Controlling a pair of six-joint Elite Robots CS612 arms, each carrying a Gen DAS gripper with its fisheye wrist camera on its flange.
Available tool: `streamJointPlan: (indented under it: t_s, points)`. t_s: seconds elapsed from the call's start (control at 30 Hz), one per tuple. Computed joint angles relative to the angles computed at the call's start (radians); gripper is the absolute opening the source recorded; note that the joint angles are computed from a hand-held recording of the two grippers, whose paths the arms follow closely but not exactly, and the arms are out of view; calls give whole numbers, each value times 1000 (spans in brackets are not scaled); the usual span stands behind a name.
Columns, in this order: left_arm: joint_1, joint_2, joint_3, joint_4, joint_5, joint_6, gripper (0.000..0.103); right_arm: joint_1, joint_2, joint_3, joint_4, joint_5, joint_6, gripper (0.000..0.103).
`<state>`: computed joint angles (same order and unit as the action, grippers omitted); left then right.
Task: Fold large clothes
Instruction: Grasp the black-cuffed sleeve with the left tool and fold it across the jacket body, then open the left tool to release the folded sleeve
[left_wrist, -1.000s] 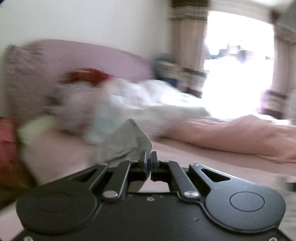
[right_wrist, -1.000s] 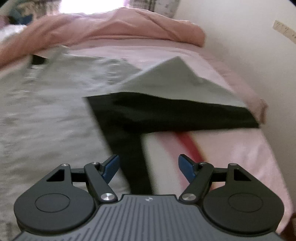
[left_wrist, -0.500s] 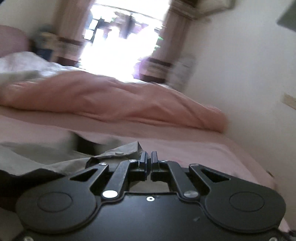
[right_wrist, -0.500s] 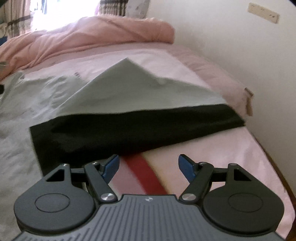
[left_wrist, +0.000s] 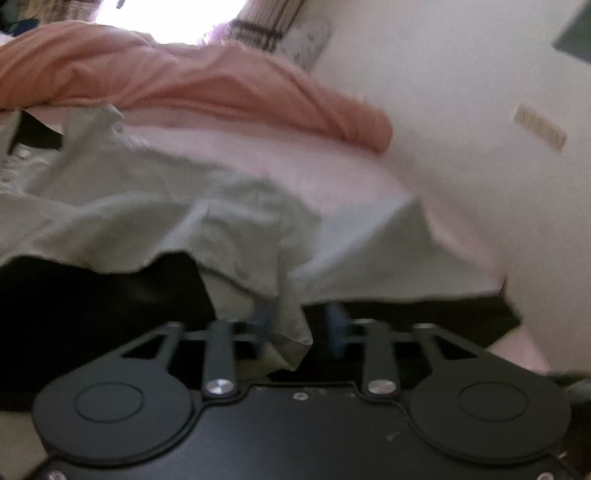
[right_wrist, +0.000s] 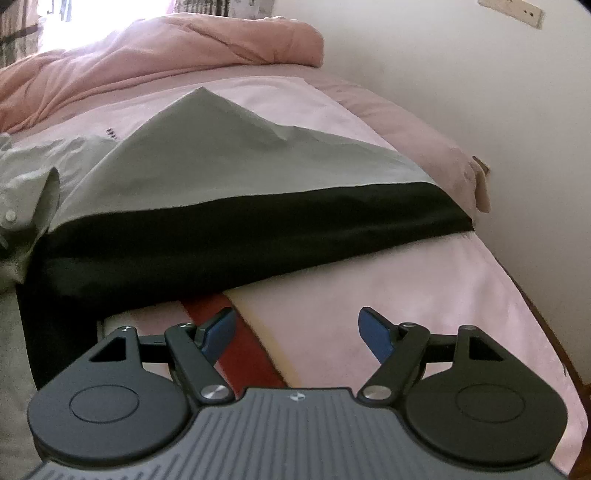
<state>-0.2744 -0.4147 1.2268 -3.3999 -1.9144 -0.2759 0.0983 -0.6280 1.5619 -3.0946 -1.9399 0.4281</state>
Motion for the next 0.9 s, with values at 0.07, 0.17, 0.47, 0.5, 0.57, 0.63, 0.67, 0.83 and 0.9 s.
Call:
streamJointPlan:
  t_s: [0.07, 0.17, 0.47, 0.5, 0.57, 0.63, 0.67, 0.83, 0.9]
  points:
    - [1, -20, 46, -137, 39, -68, 80, 0, 0, 2, -4, 6, -7, 89]
    - [27, -59, 104, -266, 62, -48, 91, -5, -2, 10, -24, 30, -2, 89]
    - [133, -194, 324, -223, 418, 201, 98, -130, -1, 142, -342, 315, 342, 89]
    - [144, -208, 347, -196, 456, 212, 98, -145, 4, 155, -395, 323, 389, 91]
    - [161, -234, 389, -138, 547, 220, 98, -178, 10, 161, -418, 318, 480, 96]
    - [163, -253, 421, -82, 664, 197, 98, -218, 31, 134, -428, 363, 521, 100]
    - [163, -261, 431, -53, 713, 181, 98, -233, 37, 117, -418, 392, 530, 102]
    - [156, -284, 457, 11, 757, 137, 98, -241, 84, -27, -295, 340, 432, 103]
    - [150, -291, 466, 19, 762, 146, 98, -223, 77, -81, -149, 241, 353, 8]
